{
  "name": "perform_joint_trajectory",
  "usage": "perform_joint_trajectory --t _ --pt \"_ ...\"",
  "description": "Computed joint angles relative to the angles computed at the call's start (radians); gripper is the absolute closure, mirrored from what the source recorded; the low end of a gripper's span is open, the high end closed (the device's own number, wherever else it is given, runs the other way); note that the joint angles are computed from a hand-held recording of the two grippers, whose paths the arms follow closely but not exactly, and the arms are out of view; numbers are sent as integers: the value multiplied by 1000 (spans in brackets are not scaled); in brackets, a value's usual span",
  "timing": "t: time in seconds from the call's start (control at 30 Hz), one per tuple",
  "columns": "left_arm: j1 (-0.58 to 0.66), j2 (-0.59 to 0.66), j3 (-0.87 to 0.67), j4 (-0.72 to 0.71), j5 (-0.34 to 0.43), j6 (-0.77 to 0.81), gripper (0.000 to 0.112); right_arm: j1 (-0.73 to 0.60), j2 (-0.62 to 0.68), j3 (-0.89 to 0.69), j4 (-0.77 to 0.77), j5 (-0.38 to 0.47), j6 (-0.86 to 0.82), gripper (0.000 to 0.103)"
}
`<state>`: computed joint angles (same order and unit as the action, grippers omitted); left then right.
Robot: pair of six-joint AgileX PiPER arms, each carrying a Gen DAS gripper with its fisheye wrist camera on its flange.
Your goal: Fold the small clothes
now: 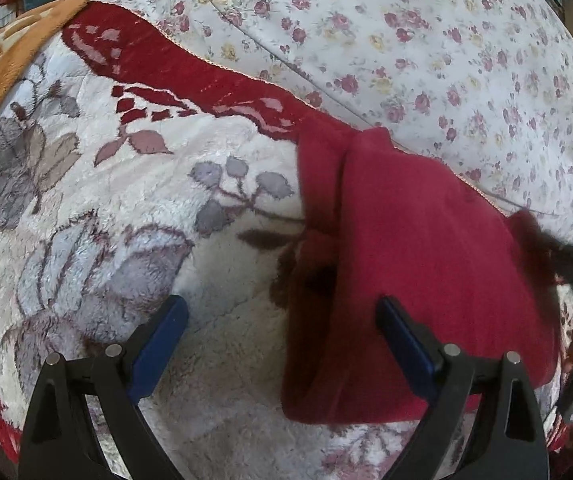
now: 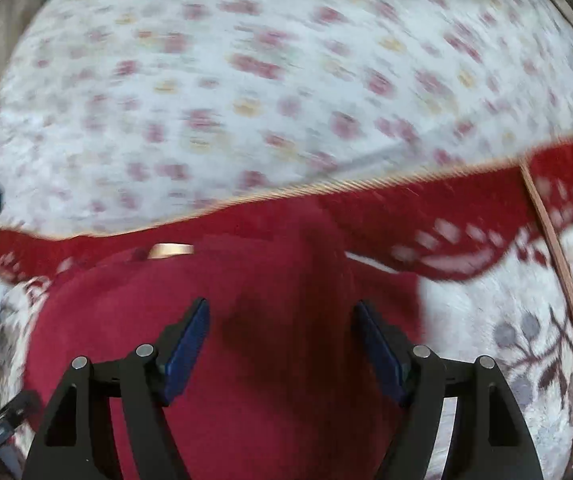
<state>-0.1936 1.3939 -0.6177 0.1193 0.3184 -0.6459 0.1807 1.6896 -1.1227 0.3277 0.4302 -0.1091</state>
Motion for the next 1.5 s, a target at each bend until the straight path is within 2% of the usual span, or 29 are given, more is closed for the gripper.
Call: perform_joint_trajectory --t 0.07,0.13,0.27,0.33,0.47,0.53,0.67,0.73,0.8,0.9,0.97,1.07,1.23,1.3,1.33,1.4,1.5 --pt "2 -1 6 -6 -9 9 17 73 19 -45 74 33 -82 24" --pt "6 -4 15 -14 -22 24 17 162 72 -115 45 55 -68 24" --pt "25 -6 25 -95 -39 118 17 350 234 -342 -259 126 153 24" --pt "34 -7 25 -143 -38 169 17 407 357 -520 -359 234 219 24" --pt "65 1 18 -276 -35 310 15 462 584 -835 -446 432 242 24" --pt "72 13 8 -305 -33 340 14 483 652 -933 -500 471 284 24" --pt "88 31 -9 -371 -28 405 13 475 751 -1100 -458 543 297 24" --pt "90 30 -7 -380 -30 415 13 469 757 -1107 -443 546 299 24" --pt "88 31 -8 -366 -31 401 13 456 706 -1039 -412 514 293 24" --pt "75 29 -5 -316 -38 346 13 426 617 -942 -283 473 256 23" --pt "70 29 -1 -297 -44 330 13 429 598 -943 -222 492 220 12" --pt "70 21 6 -302 -45 334 13 474 641 -1038 -256 591 216 10" --pt "68 21 5 -296 -45 328 12 530 809 -1264 -320 709 225 9" --pt "64 28 -2 -280 -44 308 11 539 831 -1262 -356 674 224 9" --pt "63 30 -4 -277 -44 304 11 538 807 -1201 -367 618 226 10" --pt "62 35 -9 -274 -43 294 10 525 756 -1096 -346 535 212 20" --pt "76 37 -9 -368 -64 371 10 473 685 -994 -211 479 98 53"
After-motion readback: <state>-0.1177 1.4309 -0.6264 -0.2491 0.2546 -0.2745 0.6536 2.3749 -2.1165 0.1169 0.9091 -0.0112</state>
